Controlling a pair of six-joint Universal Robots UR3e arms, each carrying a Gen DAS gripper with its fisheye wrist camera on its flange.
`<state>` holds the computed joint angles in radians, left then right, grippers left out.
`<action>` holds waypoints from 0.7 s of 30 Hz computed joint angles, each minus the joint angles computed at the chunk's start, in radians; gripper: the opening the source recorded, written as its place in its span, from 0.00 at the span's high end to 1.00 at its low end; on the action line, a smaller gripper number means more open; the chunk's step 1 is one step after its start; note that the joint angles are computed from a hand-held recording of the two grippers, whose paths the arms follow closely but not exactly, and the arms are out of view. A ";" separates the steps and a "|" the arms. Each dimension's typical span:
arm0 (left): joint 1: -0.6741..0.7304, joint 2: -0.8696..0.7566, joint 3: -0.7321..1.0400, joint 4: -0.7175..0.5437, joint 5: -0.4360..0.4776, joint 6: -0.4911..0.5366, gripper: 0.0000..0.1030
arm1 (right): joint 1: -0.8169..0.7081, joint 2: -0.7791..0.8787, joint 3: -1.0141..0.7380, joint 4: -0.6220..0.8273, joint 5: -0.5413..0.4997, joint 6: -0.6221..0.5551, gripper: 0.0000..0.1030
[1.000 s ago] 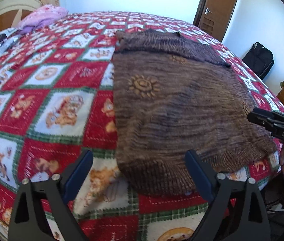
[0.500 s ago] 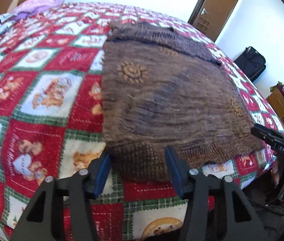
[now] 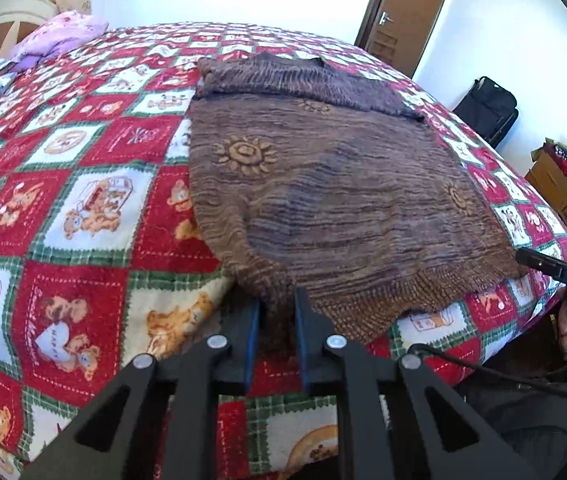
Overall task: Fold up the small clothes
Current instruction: 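Grasp the sweater hem with the left gripper while the right gripper grasps it too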
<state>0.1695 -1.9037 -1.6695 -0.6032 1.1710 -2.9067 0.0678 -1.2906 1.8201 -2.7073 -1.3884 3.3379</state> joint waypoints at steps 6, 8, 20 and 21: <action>0.016 -0.020 0.011 -0.031 0.001 -0.030 0.83 | 0.006 -0.010 0.006 0.006 0.031 0.005 0.34; 0.017 -0.024 0.012 -0.036 0.000 -0.030 0.83 | 0.020 -0.001 -0.005 0.003 0.011 0.007 0.34; 0.040 -0.042 0.020 -0.074 -0.037 -0.019 0.81 | 0.034 0.006 -0.015 0.014 -0.029 0.017 0.63; 0.040 -0.044 0.021 -0.074 -0.029 -0.025 0.81 | 0.037 0.005 -0.018 0.020 -0.037 0.017 0.63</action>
